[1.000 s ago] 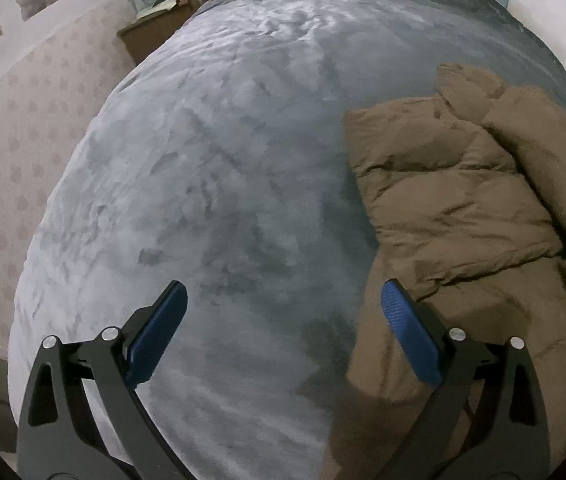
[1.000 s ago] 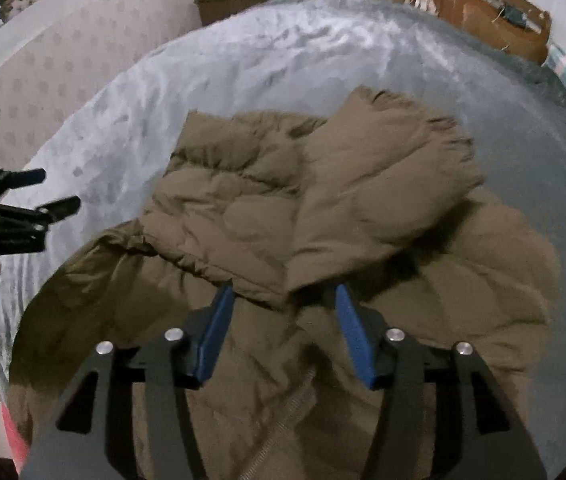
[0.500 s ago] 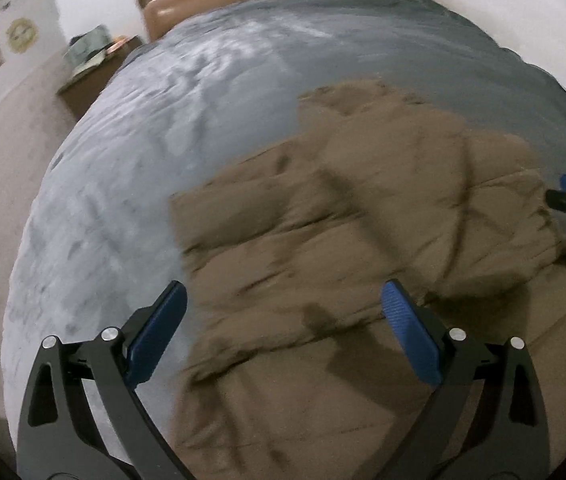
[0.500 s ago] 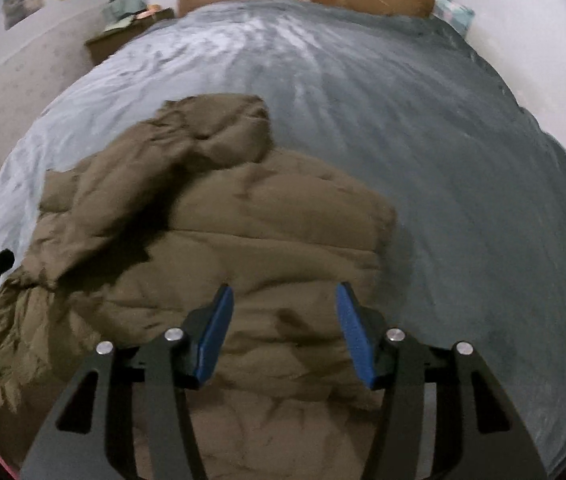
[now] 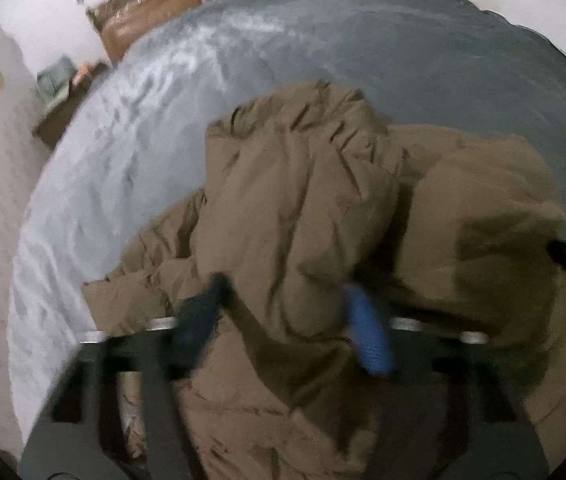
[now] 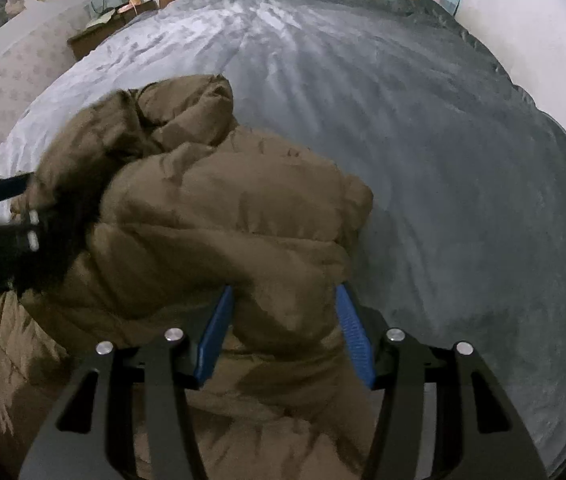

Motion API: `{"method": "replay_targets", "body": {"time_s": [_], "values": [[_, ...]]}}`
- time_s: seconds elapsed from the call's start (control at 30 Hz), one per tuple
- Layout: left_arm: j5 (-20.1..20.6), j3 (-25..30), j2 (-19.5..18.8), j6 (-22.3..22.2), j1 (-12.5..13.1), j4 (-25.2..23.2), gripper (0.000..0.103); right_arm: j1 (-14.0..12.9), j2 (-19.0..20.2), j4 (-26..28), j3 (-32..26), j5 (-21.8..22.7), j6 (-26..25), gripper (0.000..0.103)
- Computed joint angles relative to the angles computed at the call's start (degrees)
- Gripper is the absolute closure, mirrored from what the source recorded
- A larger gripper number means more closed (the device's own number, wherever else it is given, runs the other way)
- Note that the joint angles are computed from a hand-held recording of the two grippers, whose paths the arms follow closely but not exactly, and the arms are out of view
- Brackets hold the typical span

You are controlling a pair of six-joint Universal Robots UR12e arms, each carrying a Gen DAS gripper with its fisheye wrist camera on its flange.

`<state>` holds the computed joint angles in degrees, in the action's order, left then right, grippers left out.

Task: Fold large clothes

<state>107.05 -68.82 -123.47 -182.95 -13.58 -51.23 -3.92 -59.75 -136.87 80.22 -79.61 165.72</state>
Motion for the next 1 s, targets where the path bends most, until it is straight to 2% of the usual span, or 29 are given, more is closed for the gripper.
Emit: {"method": "replay_targets", "body": {"time_s": [0.03,0.1,0.17,0.2,0.23,0.27,0.33,0.4,0.43,0.5,0.6,0.7,0.77,0.83,0.9,0.97,1.0], "values": [[-1.43,-0.72,0.5,-1.02,0.65,0.28,0.069,-0.02,0.03,0.05,0.09,0.01,-0.05,0.049],[-4.74,-3.23,2.44,-4.16,2.27,1.75,0.076,0.07,0.32,0.09,-0.11,0.13,0.23,0.049],[-7.63,-7.19,5.2,-7.56,4.25,4.16,0.077,0.04,0.4,-0.16,0.03,0.59,0.44,0.049],[-10.19,-10.07,7.17,-10.17,5.65,5.84,0.073,0.1,0.37,-0.38,0.23,0.78,0.36,0.049],[-11.9,-12.38,8.74,-11.94,6.74,6.74,0.061,0.15,0.28,-0.67,0.51,0.78,0.15,0.049],[-11.79,-14.25,9.97,-13.03,7.37,7.19,0.052,0.34,0.19,-1.06,0.83,0.56,-0.23,0.049],[-6.67,-18.67,12.78,-13.09,7.98,8.13,0.02,0.73,-0.05,-2.03,1.49,0.02,-0.68,0.049],[-4.51,-22.26,14.96,-11.13,8.55,9.18,0.012,0.92,-0.35,-2.78,2.1,-0.23,-0.57,0.049],[-3.56,-23.44,15.76,-10.51,8.79,9.27,0.012,0.94,-0.56,-3.23,2.47,-0.23,-0.47,0.047],[-2.67,-25.08,17.05,-9.77,9.39,8.66,0.012,0.94,-0.89,-4.43,3.01,-0.35,0.33,0.032],[-4.34,-25.36,17.94,-11.18,10.42,8.15,0.011,0.95,-1.22,-6.07,3.28,-1.26,1.49,0.022],[-7.22,-23.66,17.3,-12.44,11.45,8.43,0.009,1.2,-1.41,-7.46,3.19,-4.12,1.68,0.018],[-9.45,-22.01,16.49,-13.08,11.66,8.34,0.009,1.02,-1.46,-7.71,2.93,-4.42,1.93,0.014],[-12.41,-18.63,14.37,-12.65,12.02,6.72,0.005,0.51,-1.28,-7.23,2.32,-3.32,2.87,0.012],[-13.77,-16.71,12.83,-12.63,11.81,4.58,0.005,-0.12,-0.64,-5.68,0.85,-1.35,5.09,0.012],[-15.37,-14.36,11.07,-12.15,11.74,2.02,0.005,-0.91,0.16,-4.54,-0.37,1.93,7.19,0.012],[-16.88,-13.03,9.8,-12.0,11.71,0.28,0.01,-1.31,0.83,-3.1,-1.34,3.54,8.27,0.012]]}}
